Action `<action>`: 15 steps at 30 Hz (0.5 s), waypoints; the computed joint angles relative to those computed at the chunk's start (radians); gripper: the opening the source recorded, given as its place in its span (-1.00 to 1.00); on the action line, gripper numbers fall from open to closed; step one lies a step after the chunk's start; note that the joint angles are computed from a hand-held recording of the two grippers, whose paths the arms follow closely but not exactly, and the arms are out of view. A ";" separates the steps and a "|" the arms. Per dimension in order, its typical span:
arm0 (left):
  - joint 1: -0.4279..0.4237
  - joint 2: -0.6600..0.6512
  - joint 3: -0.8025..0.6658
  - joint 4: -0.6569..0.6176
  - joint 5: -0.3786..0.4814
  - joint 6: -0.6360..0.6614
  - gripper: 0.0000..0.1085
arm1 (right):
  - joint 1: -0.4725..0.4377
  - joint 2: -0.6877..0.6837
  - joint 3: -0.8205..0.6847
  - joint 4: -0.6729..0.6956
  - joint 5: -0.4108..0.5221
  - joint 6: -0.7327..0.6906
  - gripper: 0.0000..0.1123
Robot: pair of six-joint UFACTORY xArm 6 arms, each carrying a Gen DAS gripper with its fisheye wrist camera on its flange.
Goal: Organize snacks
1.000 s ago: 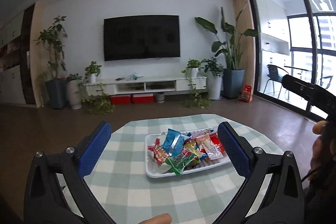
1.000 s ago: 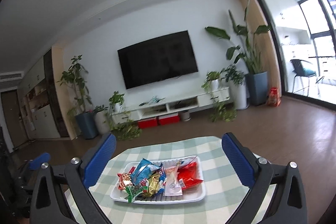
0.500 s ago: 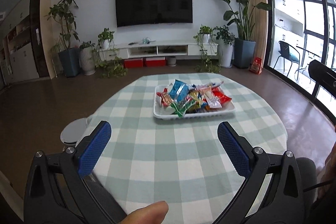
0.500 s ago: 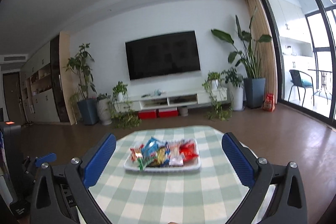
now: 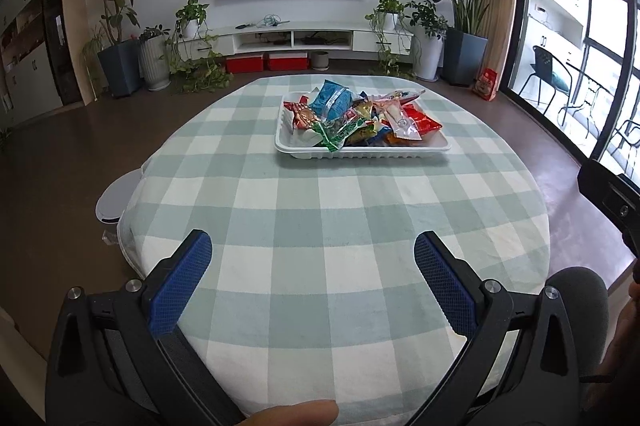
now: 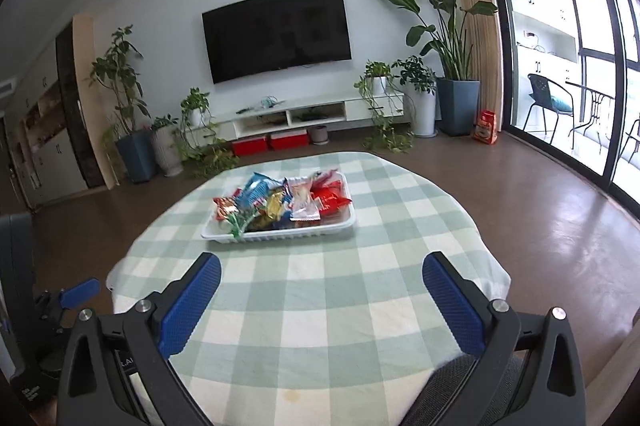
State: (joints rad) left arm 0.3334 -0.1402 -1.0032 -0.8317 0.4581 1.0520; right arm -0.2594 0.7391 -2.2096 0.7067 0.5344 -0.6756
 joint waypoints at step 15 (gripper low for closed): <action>0.012 0.048 -0.037 0.009 0.036 -0.019 0.89 | 0.010 0.044 -0.043 -0.187 0.051 0.148 0.83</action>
State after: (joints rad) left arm 0.3453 -0.0919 -1.0404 -0.8225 0.4945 1.0330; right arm -0.2493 0.7830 -2.2521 0.5202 0.5856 -0.5279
